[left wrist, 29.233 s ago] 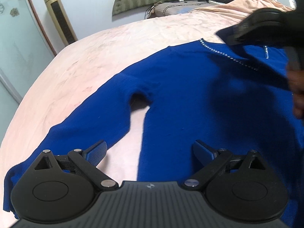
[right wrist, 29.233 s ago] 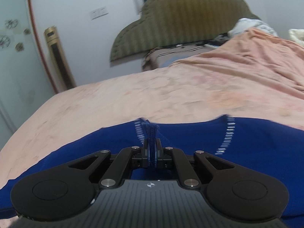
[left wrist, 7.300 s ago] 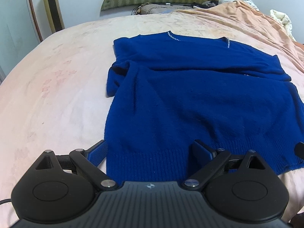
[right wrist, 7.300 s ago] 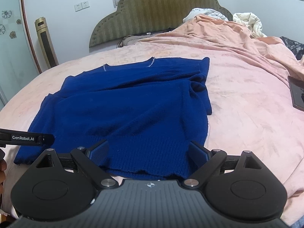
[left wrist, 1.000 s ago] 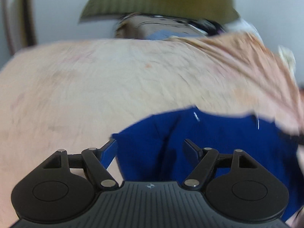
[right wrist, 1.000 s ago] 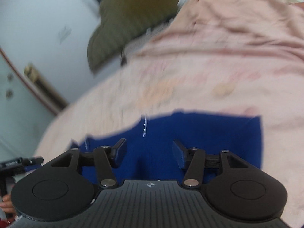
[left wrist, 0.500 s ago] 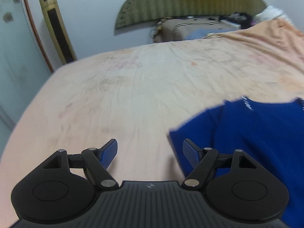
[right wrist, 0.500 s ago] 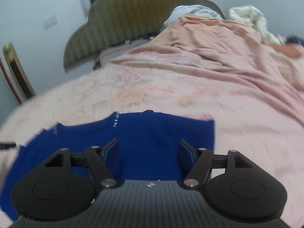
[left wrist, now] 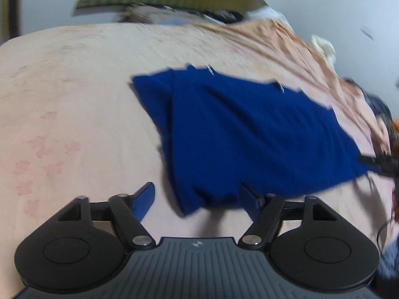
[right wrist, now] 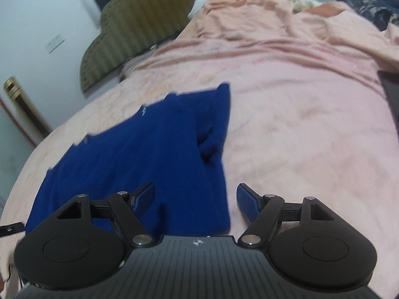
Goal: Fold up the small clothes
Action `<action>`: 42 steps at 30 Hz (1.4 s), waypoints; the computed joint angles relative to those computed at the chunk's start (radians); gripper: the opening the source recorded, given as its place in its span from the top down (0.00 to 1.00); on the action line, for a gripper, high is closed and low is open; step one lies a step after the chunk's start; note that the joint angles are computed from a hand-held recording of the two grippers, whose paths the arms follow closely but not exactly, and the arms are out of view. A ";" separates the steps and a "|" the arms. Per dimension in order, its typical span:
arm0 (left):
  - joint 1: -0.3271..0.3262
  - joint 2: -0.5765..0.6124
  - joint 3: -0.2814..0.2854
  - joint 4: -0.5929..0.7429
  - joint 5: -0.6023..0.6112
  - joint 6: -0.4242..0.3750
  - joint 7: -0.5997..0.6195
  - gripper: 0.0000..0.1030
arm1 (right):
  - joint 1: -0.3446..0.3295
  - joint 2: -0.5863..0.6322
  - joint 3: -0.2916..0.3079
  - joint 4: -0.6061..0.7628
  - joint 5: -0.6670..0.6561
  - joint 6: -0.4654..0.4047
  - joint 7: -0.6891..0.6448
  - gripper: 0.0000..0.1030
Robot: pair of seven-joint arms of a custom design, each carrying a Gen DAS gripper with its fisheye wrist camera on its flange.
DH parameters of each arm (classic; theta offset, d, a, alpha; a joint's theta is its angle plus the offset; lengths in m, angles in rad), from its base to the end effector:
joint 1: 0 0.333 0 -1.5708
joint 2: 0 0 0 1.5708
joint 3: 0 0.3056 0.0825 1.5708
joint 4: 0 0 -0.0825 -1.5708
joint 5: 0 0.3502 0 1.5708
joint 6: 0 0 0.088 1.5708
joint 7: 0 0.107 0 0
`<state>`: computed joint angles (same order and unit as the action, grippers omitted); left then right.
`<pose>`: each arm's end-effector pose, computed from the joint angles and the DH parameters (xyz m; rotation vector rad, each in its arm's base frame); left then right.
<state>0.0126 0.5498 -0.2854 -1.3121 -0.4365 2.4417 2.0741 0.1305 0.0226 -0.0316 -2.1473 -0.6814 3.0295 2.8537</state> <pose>0.7047 -0.1422 0.4992 -1.4985 2.3538 -1.1063 0.5467 0.1021 0.4902 -1.1411 2.0115 -0.5348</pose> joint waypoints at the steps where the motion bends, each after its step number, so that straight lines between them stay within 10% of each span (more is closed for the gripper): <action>1: -0.005 0.014 0.001 0.016 0.009 -0.009 0.002 0.60 | 0.003 0.000 0.005 -0.005 0.015 0.000 -0.017 0.33; 3: -0.021 0.020 0.011 0.017 0.037 0.014 0.000 0.78 | 0.010 0.006 0.008 0.000 0.003 -0.016 -0.013 0.49; 5: -0.013 0.003 -0.002 -0.018 0.032 0.058 0.037 0.91 | 0.025 0.013 0.002 0.024 -0.098 -0.078 0.079 0.87; 12: 0.033 -0.137 -0.035 -0.195 -0.023 0.191 0.209 0.97 | 0.037 -0.030 0.021 0.056 -0.407 -0.209 0.326 0.94; 17: -0.037 -0.144 0.048 -0.206 0.116 0.120 0.182 0.97 | 0.033 -0.045 0.050 0.066 -0.337 -0.294 0.169 0.94; 20: -0.031 -0.131 0.054 -0.177 0.135 0.084 0.138 0.96 | 0.036 -0.020 0.052 0.070 -0.205 -0.325 0.053 0.84; 25: -0.009 -0.121 0.015 -0.123 0.038 0.172 0.136 0.94 | 0.081 -0.019 0.087 0.149 -0.447 -0.540 0.193 0.57; 30: -0.142 0.048 0.074 0.124 0.173 0.127 -0.107 0.91 | 0.098 0.124 0.061 0.315 -0.396 -0.344 0.033 0.49; 33: -0.274 0.157 0.206 0.261 0.383 0.089 -0.353 0.91 | 0.123 0.253 0.042 0.449 -0.335 -0.276 -0.036 0.49; 37: -0.336 0.114 0.260 0.124 0.551 0.216 -0.469 0.91 | 0.156 0.396 0.031 0.608 -0.216 -0.318 -0.154 0.46; 42: -0.296 0.070 0.204 0.001 0.620 0.345 -0.488 0.54 | 0.240 0.442 -0.063 0.641 -0.228 -0.388 -0.130 0.23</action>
<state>-0.2833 0.6199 -0.0809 -1.3111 0.1832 2.7872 1.5859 0.3704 0.4647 -0.0946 -1.5067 -0.9091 2.6411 2.7240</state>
